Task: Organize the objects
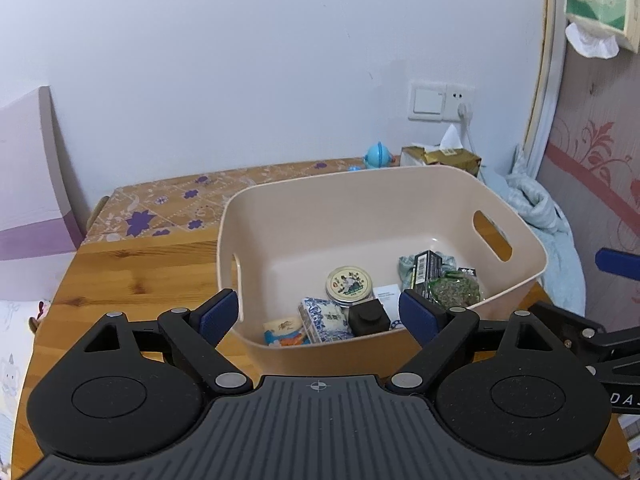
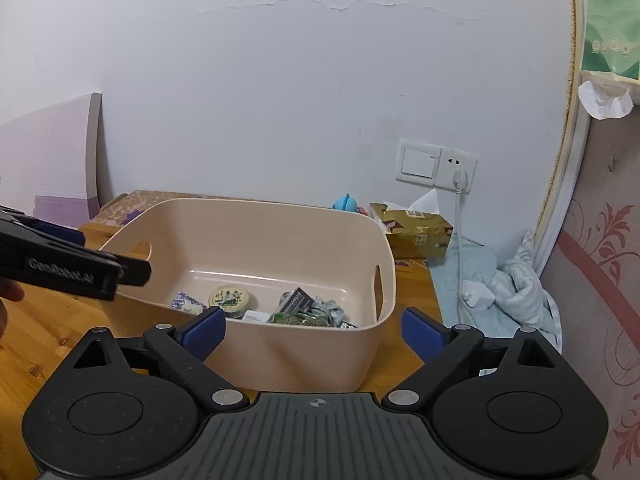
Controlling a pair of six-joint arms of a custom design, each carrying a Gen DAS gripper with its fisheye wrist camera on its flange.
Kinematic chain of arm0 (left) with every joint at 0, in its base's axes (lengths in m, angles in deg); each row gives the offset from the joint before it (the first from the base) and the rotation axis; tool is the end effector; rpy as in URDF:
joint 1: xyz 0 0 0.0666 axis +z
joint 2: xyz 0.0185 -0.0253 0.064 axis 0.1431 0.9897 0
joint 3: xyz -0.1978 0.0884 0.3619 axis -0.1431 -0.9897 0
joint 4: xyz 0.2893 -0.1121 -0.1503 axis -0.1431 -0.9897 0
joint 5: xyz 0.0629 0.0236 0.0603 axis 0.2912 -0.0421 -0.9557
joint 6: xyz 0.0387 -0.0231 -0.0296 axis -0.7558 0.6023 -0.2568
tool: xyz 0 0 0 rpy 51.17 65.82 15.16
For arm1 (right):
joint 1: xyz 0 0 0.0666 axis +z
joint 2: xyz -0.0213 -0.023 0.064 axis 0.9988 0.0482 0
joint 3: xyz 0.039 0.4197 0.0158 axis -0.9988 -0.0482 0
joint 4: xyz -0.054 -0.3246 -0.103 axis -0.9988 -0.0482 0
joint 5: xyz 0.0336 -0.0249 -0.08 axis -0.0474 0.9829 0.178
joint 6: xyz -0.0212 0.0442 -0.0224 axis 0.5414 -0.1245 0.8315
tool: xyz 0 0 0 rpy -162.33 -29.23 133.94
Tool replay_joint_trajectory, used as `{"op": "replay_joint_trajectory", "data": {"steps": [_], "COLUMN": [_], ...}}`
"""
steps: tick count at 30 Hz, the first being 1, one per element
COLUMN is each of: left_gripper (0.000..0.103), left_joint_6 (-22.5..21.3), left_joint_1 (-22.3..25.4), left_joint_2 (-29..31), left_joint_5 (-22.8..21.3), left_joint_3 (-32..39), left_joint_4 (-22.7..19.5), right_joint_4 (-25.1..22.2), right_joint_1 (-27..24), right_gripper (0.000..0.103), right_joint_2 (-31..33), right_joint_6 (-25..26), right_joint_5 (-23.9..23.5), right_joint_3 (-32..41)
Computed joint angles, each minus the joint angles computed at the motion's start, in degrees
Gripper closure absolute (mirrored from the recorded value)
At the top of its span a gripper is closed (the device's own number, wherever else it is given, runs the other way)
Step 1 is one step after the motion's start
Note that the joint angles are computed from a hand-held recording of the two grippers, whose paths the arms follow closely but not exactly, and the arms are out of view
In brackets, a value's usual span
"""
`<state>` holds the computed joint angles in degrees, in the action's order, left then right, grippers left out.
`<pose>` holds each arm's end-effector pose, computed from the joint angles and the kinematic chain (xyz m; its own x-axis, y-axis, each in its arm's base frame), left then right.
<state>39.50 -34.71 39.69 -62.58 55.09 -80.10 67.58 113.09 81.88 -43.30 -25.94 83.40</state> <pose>0.3746 -0.3224 0.4009 -0.6169 0.0251 -0.7867 0.0005 0.9995 0.0315 0.3587 0.1689 0.3948 -0.4683 -0.2180 -0.8562 -0.3438 0.9377 -0.0507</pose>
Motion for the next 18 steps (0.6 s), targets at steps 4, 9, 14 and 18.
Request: {"op": "replay_joint_trajectory", "data": {"steps": [4, 9, 14, 18], "left_gripper": [0.014, 0.014, 0.014, 0.014], "left_joint_6": [1.3, 2.6, 3.6, 3.9], "left_joint_1": [-1.0, -2.4, -4.0, -5.8], "left_joint_2": [-1.9, -4.1, -5.9, -7.3], "left_joint_5": [-1.4, -2.7, -3.1, -4.6], "left_joint_3": [-2.0, -4.7, -6.8, -7.8], "left_joint_4": [0.8, 1.1, 0.8, 0.7], "right_joint_4": [0.0, -0.1, 0.0, -0.1], "right_joint_1": [1.1, 2.0, 2.5, 3.1], "right_gripper": [0.005, 0.005, 0.004, 0.004], "right_joint_2": [-1.6, -3.9, -6.7, -8.8], "right_joint_6": [-0.6, -1.8, -3.5, -4.8], "right_joint_5": [1.1, 2.1, 2.5, 3.1], "right_joint_3": [-1.3, -3.2, -5.3, -6.6]}}
